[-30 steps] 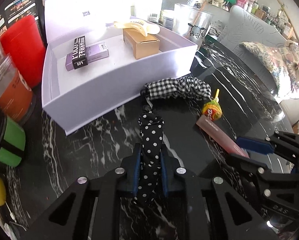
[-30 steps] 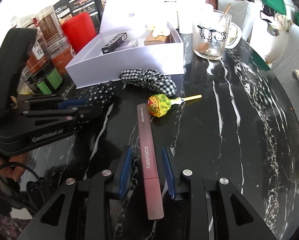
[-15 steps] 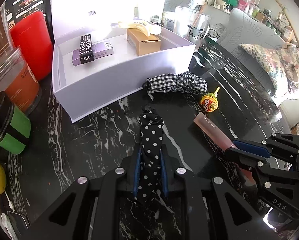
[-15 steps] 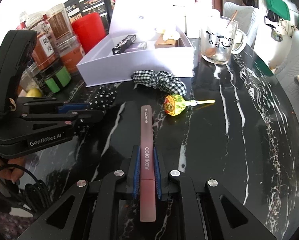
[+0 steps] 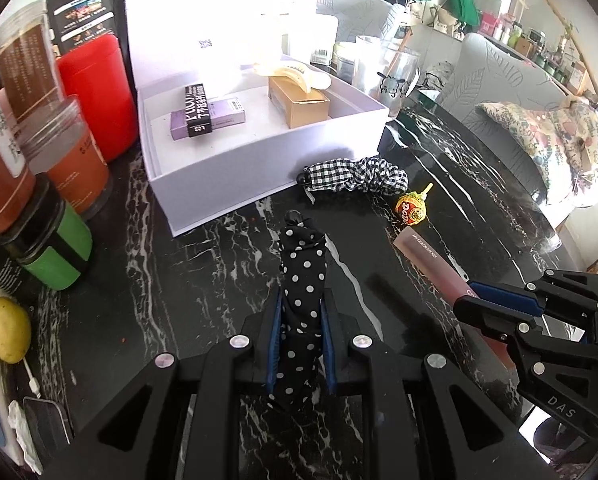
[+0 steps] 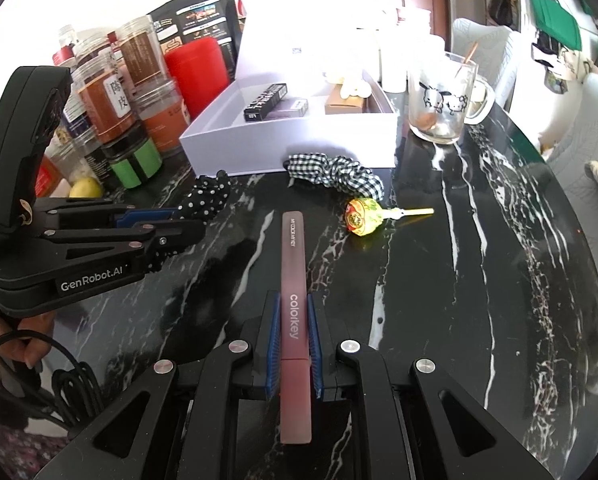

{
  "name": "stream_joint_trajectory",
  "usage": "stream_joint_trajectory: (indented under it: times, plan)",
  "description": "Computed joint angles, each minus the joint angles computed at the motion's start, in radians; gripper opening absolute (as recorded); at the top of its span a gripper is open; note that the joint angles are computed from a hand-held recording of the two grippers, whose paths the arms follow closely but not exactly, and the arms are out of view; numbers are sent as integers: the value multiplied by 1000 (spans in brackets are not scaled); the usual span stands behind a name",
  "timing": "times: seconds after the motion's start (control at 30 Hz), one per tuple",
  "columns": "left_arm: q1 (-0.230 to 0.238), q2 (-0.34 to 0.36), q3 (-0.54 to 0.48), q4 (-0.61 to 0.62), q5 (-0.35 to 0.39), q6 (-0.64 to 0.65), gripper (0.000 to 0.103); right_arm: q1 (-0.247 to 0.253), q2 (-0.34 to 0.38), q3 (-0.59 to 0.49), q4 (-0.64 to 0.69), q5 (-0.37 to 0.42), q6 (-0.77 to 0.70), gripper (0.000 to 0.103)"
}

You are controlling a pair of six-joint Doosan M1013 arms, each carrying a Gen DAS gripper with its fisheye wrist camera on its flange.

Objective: Organize rigid objects
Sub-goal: 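Lift the scrunchie with the left tool while the right tool lifts the pink tube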

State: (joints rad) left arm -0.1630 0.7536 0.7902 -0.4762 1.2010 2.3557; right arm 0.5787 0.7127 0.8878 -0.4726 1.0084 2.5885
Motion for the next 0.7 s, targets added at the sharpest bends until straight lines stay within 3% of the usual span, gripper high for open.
stream_joint_trajectory:
  times: [0.33,0.7]
  plan:
    - [10,-41,43,-35,-63,27,18,15,-7,-10,-40,7,-3,13]
    - [13,-38,2,-83,-95,31,18,11,7,-68,-73,22,-60,13]
